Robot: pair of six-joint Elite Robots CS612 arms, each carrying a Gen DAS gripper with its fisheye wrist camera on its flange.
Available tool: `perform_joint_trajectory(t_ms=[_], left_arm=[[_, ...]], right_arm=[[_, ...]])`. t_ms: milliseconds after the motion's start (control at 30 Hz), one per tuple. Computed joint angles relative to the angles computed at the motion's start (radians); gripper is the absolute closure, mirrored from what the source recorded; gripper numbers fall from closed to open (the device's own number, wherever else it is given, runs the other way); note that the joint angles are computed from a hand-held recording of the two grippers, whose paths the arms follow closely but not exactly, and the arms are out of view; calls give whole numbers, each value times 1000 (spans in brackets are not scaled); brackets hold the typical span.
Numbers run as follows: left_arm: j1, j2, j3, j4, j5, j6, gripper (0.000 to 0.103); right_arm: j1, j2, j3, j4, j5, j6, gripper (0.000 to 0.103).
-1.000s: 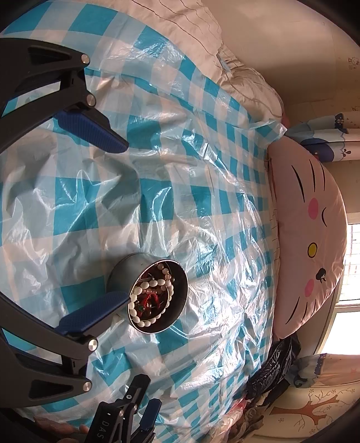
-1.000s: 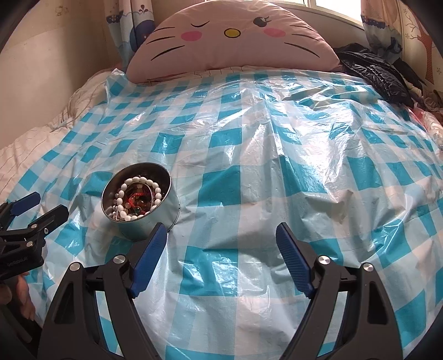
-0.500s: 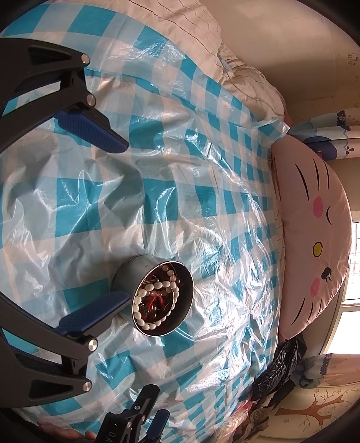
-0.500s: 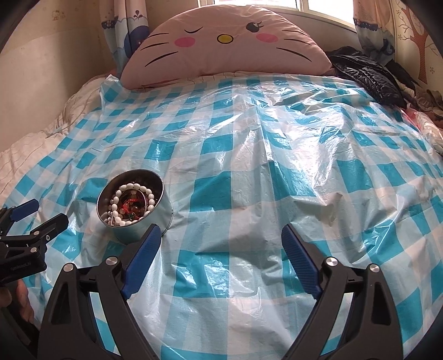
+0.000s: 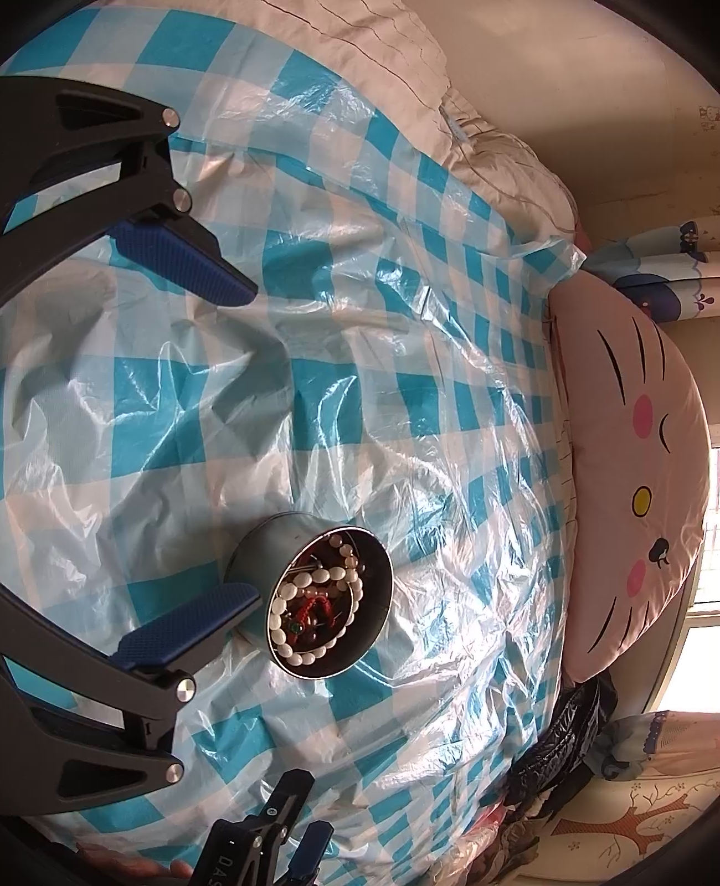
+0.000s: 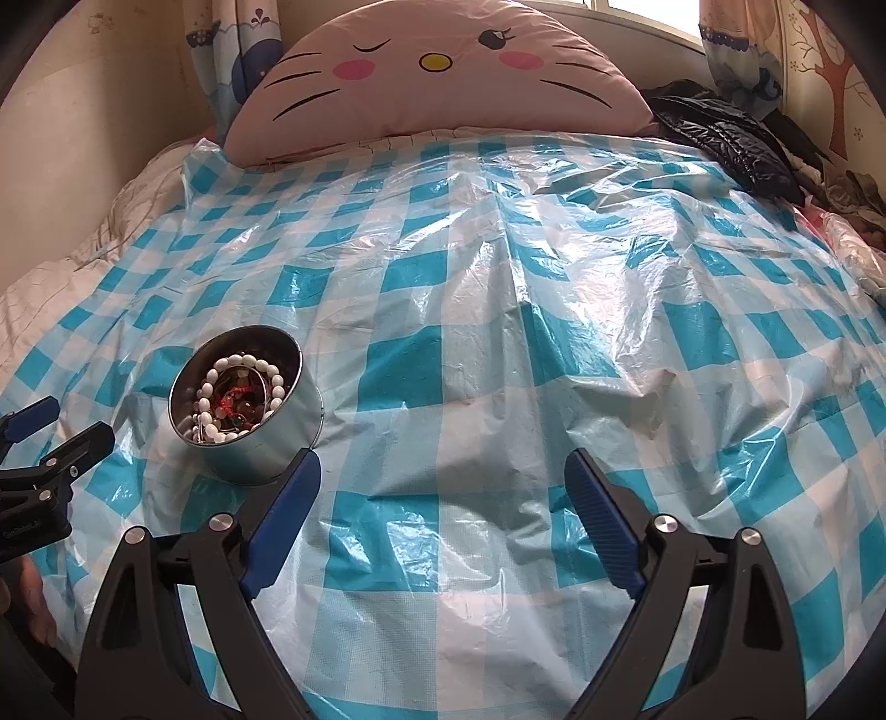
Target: Organize jewelry
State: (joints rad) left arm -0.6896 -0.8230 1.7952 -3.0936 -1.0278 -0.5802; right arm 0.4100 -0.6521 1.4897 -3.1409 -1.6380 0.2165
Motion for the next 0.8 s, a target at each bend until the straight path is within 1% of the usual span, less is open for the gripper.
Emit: perform_joint_trajectory(t_ms=[467,533,600,667,733,800], left_arm=[[1,2,-5,14,8,-4,7],[7,5,-10,7,-15,0,7],[13,7,-19,27,-32,-5,7],[12,8,-27,56,-13,-13,7],[8,11,-31,65,7,-4,7],[10,14,-37,68,-2,9,7]], right_arm=[[-2,5,-11,47,-21,13,17],[-3,8,-16,65,-20,17,17],[-6,10,-20,82,-15,24,17],[-9,11,-21,88,-12,32,17],[-10,14,-24,94,-11,33,17],[-10,19,-30,109,-11,32,17]])
